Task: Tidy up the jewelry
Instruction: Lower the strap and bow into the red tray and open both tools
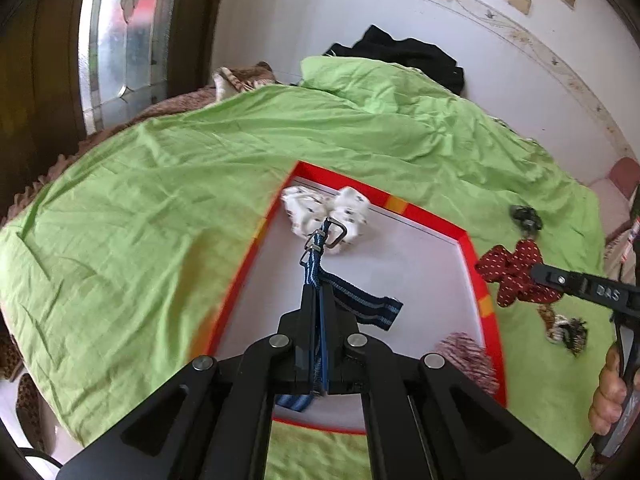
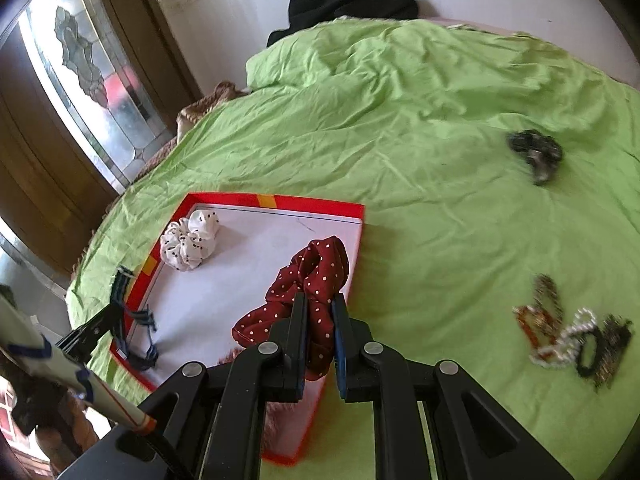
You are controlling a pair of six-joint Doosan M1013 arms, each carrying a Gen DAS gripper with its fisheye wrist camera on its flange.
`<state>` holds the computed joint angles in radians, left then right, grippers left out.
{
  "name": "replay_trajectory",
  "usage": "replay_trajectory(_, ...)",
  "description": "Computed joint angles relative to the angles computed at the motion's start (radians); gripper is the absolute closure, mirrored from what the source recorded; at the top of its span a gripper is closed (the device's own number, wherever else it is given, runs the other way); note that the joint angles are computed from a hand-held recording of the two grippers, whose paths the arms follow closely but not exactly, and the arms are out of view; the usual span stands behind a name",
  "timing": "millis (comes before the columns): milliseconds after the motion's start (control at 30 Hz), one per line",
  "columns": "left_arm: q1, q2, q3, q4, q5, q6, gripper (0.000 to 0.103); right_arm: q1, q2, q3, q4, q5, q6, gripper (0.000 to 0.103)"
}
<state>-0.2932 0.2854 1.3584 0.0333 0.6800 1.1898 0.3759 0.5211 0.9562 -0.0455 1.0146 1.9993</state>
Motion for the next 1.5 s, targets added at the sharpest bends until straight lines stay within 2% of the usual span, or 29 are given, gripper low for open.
replay_trajectory(167,-0.008,-0.006,0.021,0.102,-0.040,-0.080,0.102,0.004,0.087,-0.109,-0.036,0.058,-0.014,0.091)
replay_trajectory(333,-0.018,-0.004,0.031,0.210,-0.046,-0.156,0.102,-0.004,0.153,-0.193,-0.045,0.110,-0.012,0.091)
replay_trajectory(467,-0.012,0.001,0.032,0.201,-0.044,-0.150,0.102,-0.010,0.186,-0.232,-0.035,0.135,0.000,0.091)
replay_trajectory(733,-0.008,0.010,0.029,0.193,-0.030,-0.150,0.102,-0.005,0.206,-0.248,-0.037,0.159,0.002,0.090)
replay_trajectory(1033,-0.013,0.019,0.026,0.249,-0.010,-0.196,0.101,-0.002,0.211,-0.250,-0.047,0.167,0.008,0.088)
replay_trajectory(1100,-0.014,0.021,0.025,0.259,-0.007,-0.201,0.098,-0.003,0.211,-0.250,-0.047,0.167,0.010,0.088)
replay_trajectory(1133,-0.013,0.021,0.026,0.256,-0.010,-0.200,0.092,-0.002,0.211,-0.249,-0.048,0.166,0.011,0.088)
replay_trajectory(1200,-0.015,0.019,0.030,0.279,-0.018,-0.225,0.076,-0.003,0.209,-0.246,-0.045,0.165,0.008,0.081)
replay_trajectory(1267,-0.019,0.013,0.041,0.327,-0.038,-0.273,0.058,-0.002,0.208,-0.246,-0.052,0.167,0.016,0.061)
replay_trajectory(1333,-0.022,0.008,0.049,0.362,-0.057,-0.305,0.055,0.000,0.199,-0.235,-0.063,0.151,0.025,0.052)
replay_trajectory(1500,-0.030,0.005,0.051,0.415,-0.055,-0.338,0.055,0.006,0.178,-0.218,-0.071,0.137,0.020,0.051)
